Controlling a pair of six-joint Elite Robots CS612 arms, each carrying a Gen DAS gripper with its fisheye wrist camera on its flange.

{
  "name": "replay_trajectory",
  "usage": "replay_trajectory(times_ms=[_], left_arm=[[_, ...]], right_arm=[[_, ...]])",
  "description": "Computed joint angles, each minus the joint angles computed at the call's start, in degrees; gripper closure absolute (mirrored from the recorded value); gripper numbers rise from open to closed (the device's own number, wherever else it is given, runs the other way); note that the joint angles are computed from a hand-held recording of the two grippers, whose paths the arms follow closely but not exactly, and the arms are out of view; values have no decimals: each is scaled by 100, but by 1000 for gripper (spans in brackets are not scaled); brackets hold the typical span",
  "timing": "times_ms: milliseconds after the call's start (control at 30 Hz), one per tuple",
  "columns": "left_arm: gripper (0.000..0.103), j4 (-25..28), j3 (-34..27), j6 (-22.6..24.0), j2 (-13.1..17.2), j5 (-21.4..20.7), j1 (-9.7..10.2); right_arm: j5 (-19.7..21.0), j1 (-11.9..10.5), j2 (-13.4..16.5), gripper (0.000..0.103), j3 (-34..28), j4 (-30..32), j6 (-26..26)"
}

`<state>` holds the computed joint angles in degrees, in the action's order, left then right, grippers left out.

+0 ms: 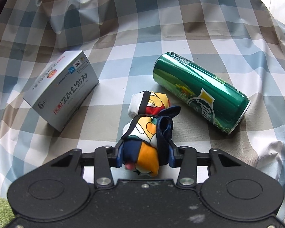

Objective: Organize soft objects
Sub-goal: 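Carry the green scrubber ball and the rolled sock over the tray with both grippers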

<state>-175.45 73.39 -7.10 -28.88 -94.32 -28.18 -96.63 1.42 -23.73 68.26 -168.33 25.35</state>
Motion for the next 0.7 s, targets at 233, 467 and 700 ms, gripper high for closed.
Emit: replay_trajectory(times_ms=[233,467,700], left_arm=[[48,-446,271,19,-137,-145,-11],[48,-865,650,48,-328,-239,-81],[47,-1051,950,-5,-463,-285,-160]], right_arm=[[77,6,-619,62,990,-1394,259],[-56,109,-1202,61,2117,-2895,252],[-364,276,-1555,61,3032,-3808,340]])
